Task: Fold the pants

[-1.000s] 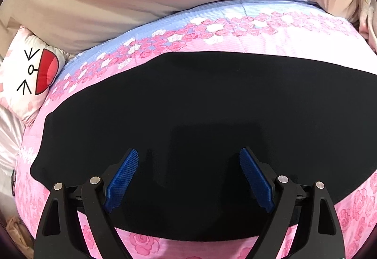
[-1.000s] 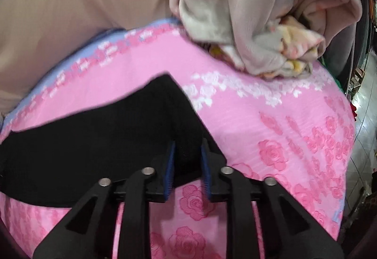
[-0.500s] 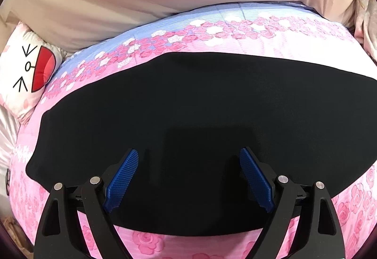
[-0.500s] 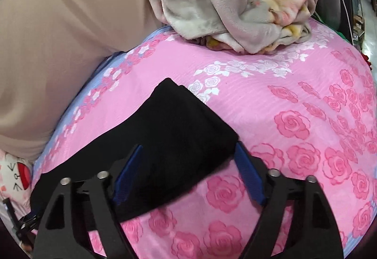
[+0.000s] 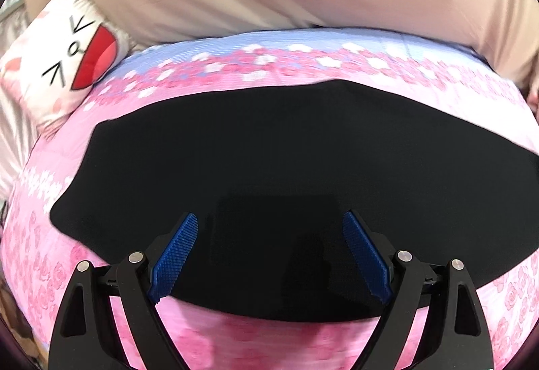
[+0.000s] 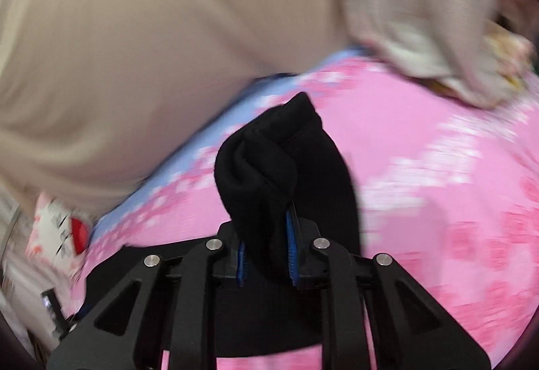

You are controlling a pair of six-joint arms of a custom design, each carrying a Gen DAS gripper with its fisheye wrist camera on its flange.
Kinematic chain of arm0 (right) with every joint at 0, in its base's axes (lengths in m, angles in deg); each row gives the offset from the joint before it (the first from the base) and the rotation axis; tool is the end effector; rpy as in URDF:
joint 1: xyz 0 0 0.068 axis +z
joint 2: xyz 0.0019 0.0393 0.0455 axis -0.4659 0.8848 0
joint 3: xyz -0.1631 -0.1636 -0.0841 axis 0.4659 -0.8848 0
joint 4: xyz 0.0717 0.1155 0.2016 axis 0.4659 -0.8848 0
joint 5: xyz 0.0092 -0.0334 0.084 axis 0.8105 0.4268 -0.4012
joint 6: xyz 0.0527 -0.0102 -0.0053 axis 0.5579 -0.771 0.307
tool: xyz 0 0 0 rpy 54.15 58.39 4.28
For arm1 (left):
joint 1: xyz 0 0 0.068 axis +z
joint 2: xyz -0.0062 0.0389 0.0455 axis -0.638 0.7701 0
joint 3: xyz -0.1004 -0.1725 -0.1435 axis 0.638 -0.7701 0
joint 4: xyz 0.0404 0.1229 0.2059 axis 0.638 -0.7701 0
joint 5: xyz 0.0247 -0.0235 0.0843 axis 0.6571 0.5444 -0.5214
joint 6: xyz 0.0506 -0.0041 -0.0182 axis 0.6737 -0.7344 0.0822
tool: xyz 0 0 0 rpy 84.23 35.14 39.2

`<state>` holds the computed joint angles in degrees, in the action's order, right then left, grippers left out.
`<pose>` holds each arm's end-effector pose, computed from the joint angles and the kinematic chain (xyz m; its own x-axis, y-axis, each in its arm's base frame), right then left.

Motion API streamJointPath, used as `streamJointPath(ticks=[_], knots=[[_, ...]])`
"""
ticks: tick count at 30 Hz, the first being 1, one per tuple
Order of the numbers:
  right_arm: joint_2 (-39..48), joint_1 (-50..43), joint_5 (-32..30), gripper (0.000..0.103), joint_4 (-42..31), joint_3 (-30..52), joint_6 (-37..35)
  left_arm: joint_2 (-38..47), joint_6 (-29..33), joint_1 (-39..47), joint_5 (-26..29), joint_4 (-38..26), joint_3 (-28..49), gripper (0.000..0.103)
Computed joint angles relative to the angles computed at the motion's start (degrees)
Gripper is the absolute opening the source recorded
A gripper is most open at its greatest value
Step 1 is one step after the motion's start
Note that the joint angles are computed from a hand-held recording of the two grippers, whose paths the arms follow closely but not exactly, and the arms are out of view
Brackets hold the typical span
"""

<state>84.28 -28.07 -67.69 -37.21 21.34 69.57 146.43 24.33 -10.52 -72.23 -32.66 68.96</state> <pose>0.2382 -0.0029 0.2509 -0.4537 0.5170 -0.7258 0.3251 0.8544 0.4054 0.3436 0.1829 0.1892 -0.7673 -0.0339 -0.6404 -0.0966 0.9933 0.0633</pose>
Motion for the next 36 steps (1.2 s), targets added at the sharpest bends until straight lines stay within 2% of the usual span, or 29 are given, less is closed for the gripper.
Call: streamJointPath(ticks=[2,7,11,14,21,28,29,31,32,33,34,36], knots=[[8.2,8.5,3.0,0.017,2.2,5.5,0.8,1.0,0.3,2.4,1.4,-0.6,1.8,0.086],[29.6,21.6,4.4,0.017,4.3,21.0,0.7,4.2,1.3,8.8,4.3,-3.1,6.9,0.086],[43.9,29.7,3.6,0.017,2.6,33.1,0.8,6.8,2.1,12.8,5.9,-5.1,10.7,0.086],[52.7,32.9,3.4,0.017,-2.1,43.8,0.3,8.9,2.6,15.2,6.6,-6.4,13.4,0.086],[65.3,37.2,4.7,0.017,-10.1,59.1,0.0,11.6,3.5,18.1,8.6,-8.6,17.1,0.086],[69.9,39.5,8.3,0.018,-13.7,63.1,-1.6,13.4,3.9,17.9,9.7,-9.9,20.0,0.086],[69.3,39.9,9.0,0.022,-13.0,62.1,-2.2,13.3,4.0,17.7,9.8,-9.9,20.0,0.086],[67.6,40.7,8.7,0.035,-12.6,60.5,-2.5,12.9,4.6,17.5,9.9,-10.0,19.6,0.086],[65.5,41.2,7.9,0.05,-11.2,58.1,-2.5,12.5,5.0,17.5,10.1,-9.8,19.1,0.086],[63.1,41.9,8.1,0.07,-9.5,55.4,-2.4,12.1,5.4,17.6,10.2,-9.4,18.6,0.086],[59.6,43.0,9.6,0.076,-6.6,51.3,-2.5,11.6,5.8,17.8,10.1,-8.7,17.9,0.086],[54.4,44.0,11.1,0.075,-2.6,46.0,-2.7,11.4,5.9,18.1,9.5,-8.0,17.5,0.086]])
